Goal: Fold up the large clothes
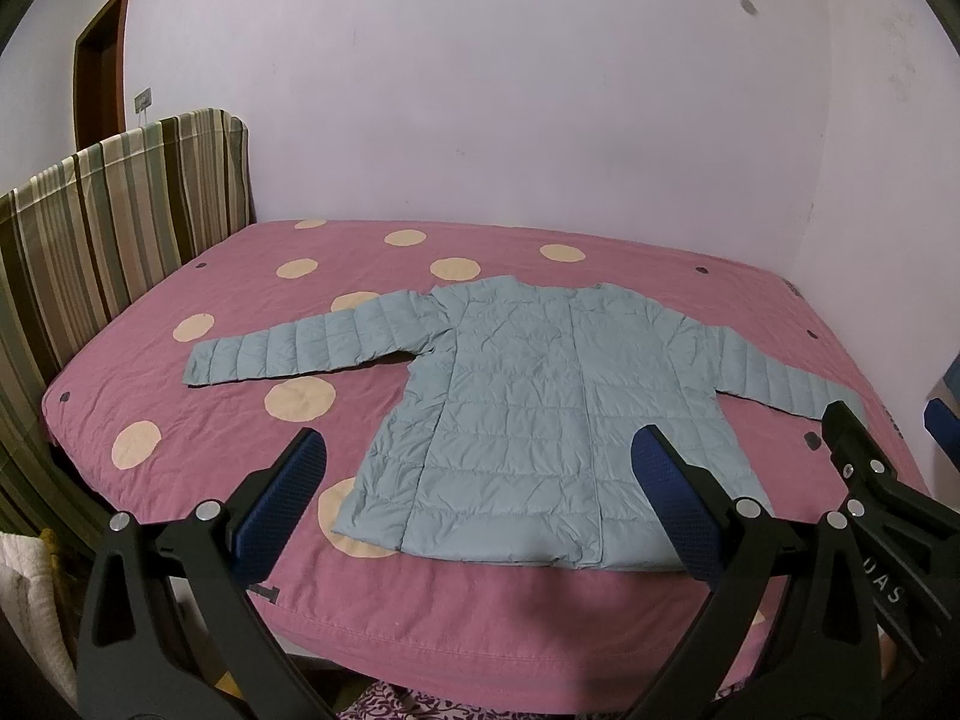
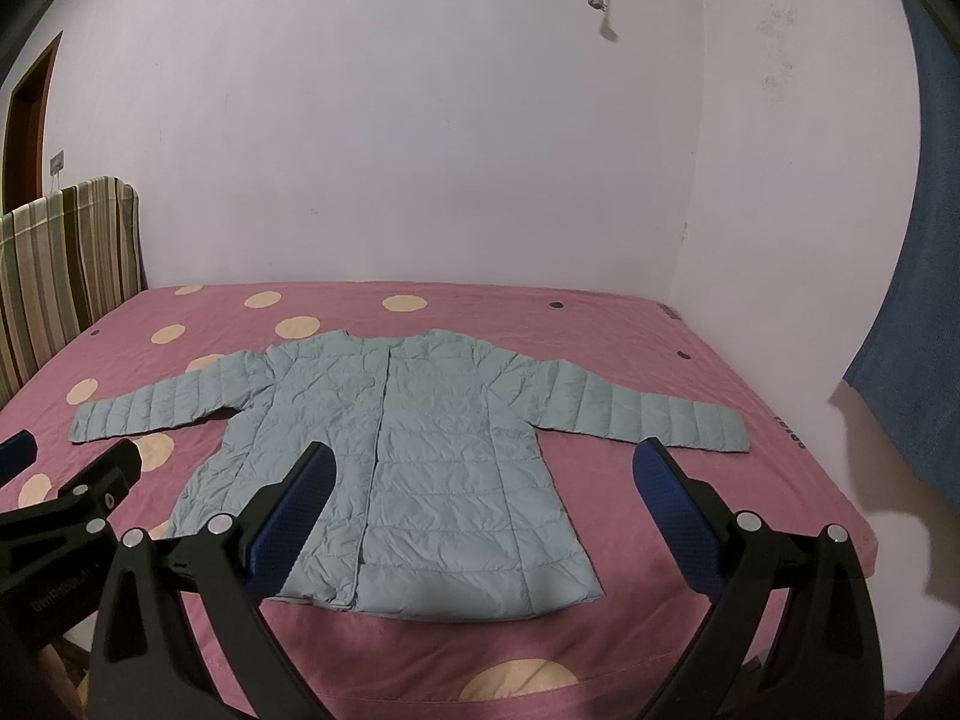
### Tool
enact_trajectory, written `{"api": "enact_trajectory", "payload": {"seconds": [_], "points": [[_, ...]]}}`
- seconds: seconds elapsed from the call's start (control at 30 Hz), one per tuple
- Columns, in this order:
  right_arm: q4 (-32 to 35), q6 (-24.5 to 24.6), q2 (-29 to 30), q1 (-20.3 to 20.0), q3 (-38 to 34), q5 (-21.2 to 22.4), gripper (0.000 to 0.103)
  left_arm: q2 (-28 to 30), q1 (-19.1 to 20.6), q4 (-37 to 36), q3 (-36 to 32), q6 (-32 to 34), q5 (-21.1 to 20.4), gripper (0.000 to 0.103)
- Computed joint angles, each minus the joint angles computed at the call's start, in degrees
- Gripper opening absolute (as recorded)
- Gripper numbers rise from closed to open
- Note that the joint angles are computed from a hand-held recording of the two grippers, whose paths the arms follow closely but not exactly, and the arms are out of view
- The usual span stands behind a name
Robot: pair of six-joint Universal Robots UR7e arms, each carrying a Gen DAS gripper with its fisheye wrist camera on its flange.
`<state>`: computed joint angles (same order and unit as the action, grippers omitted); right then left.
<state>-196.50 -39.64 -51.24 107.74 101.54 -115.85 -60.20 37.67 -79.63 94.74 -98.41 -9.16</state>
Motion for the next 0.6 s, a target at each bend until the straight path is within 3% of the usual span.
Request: {"api": "enact_trajectory", "payload": {"seconds": [0.6], "points": [[0.04,0.03,-0.09,0.02,0.11,0.0,0.099,-0.02,-0.01,-0.59,0.15,0.46,-0.09,0.101]]}}
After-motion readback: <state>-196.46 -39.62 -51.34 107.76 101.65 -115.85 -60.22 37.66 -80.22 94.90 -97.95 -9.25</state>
